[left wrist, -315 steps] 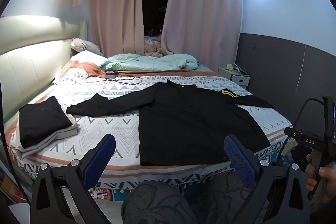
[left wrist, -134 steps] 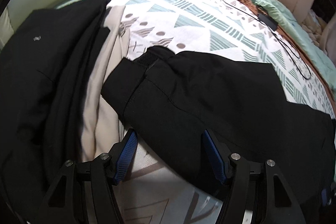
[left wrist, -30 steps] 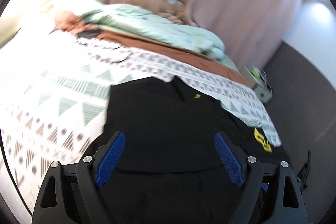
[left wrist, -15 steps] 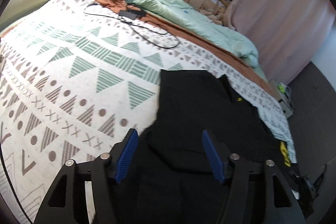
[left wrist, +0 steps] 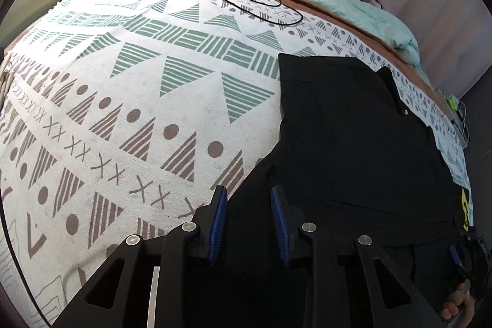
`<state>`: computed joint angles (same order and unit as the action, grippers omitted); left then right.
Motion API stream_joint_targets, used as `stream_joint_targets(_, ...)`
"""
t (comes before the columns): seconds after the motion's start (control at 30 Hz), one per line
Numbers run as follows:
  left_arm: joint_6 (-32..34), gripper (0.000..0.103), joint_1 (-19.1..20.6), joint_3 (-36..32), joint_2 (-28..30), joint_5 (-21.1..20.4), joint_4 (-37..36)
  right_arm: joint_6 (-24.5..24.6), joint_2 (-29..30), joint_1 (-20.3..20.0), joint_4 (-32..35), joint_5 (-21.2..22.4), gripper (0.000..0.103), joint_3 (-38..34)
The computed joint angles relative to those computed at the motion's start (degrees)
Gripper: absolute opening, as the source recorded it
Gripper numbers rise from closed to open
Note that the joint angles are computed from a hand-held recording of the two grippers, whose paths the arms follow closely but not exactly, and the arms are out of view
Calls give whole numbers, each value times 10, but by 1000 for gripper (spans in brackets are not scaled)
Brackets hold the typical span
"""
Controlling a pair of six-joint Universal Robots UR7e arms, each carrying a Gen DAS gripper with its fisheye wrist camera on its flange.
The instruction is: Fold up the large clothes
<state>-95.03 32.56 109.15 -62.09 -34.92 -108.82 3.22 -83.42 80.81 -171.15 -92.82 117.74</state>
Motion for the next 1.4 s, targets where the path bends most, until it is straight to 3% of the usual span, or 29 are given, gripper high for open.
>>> stream_joint_targets(0.23,-11,31,7,-6,1,-4,21,-3,47,1,7,-2,44,-45)
stream_joint_targets(0.33,-13,31,12,-15,7,-7,41,-3,60,3,6,-9,36,-57)
stream_joint_targets(0.43,-26,31,16,-27,12,-9,71,-3,66,5,8,-28,14,-64)
stream_joint_targets(0.5,-29,31,17,-25,10,-12,67,6,58,-5,7,-10,6,-55)
stream_joint_targets(0.6,-40,31,15,-29,10,-12,78,36,30,-21,23,23,5,-36)
stream_joint_targets(0.8,-41,32,7,-23,5,-16,60,29,-18,-24,20,20,5,10)
stream_joint_targets(1.0,-11,45,2,7,-12,-16,-29,13,-18,-33,23,35,5,8)
stream_joint_targets(1.13,-24,71,-9,8,-14,8,-23,-13,-8,-31,29,40,5,-6)
stream_joint_targets(1.33,-17,73,-17,6,-13,27,-23,-3,-5,-31,61,40,5,-20)
stream_joint_targets(1.4,-15,73,-19,7,-13,32,-26,10,-12,-39,91,56,16,-25)
